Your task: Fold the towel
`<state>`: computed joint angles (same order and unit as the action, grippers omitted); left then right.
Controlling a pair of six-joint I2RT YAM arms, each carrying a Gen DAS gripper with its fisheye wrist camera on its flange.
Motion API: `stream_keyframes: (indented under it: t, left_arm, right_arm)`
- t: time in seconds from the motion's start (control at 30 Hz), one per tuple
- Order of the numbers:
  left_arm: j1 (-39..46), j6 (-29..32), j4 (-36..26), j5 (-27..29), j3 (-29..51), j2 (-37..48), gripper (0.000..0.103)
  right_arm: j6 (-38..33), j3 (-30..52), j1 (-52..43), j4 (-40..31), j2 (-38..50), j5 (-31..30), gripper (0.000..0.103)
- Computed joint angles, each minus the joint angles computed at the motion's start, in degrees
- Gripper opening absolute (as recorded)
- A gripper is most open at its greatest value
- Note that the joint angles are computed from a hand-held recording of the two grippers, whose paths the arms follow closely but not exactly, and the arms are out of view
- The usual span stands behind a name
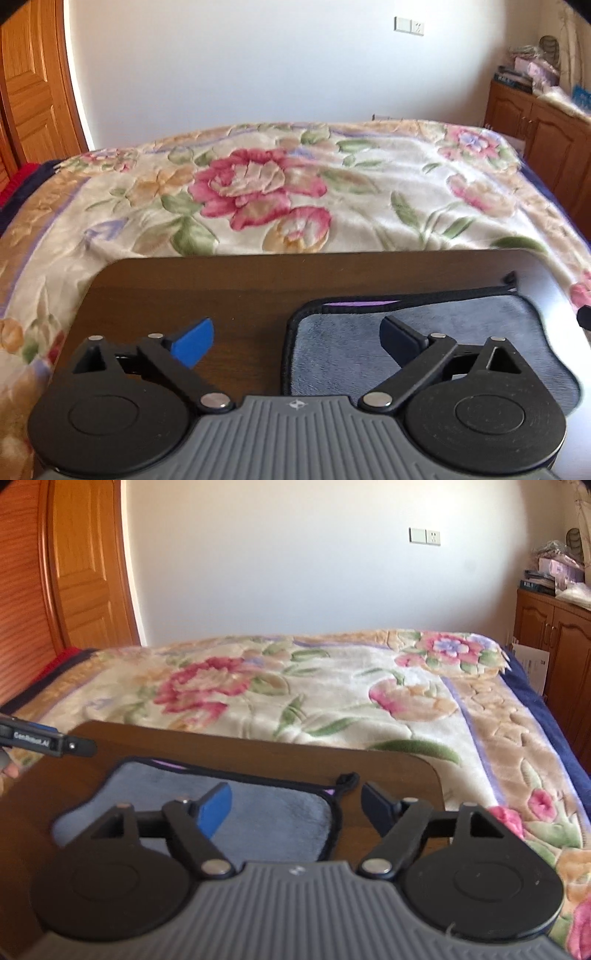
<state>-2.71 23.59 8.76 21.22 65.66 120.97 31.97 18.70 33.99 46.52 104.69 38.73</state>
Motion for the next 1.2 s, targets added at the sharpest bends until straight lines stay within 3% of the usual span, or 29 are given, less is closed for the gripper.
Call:
stream_keyframes:
  t: [0.23, 0.4, 0.7, 1.2]
  left_arm:
    - [1.59, 2.79, -0.29, 2.47, -8.62, -10.8, 0.103]
    - [3.73, 4.78, -2.3, 5.31, -12.65, -15.67, 0.103]
    - [8.73, 9.04, -6.46, 8.22, -16.76, -22.66, 0.103]
    - [19.69, 20.14, -17.49, 15.44, -21.49, -32.39, 0.103]
  right_arm:
    - [5.71, 0.15, 7.16, -13.51, -10.34, 6.46, 0.081]
    - [10.55, 0.92, 12.1, -19.45, -12.26, 11.0, 0.103]
    - [20.71, 5.64, 20.33, -36.91, -15.66, 15.95, 0.103]
    - [47.52, 17.58, 34.96, -68.54, -13.02, 22.71, 0.103]
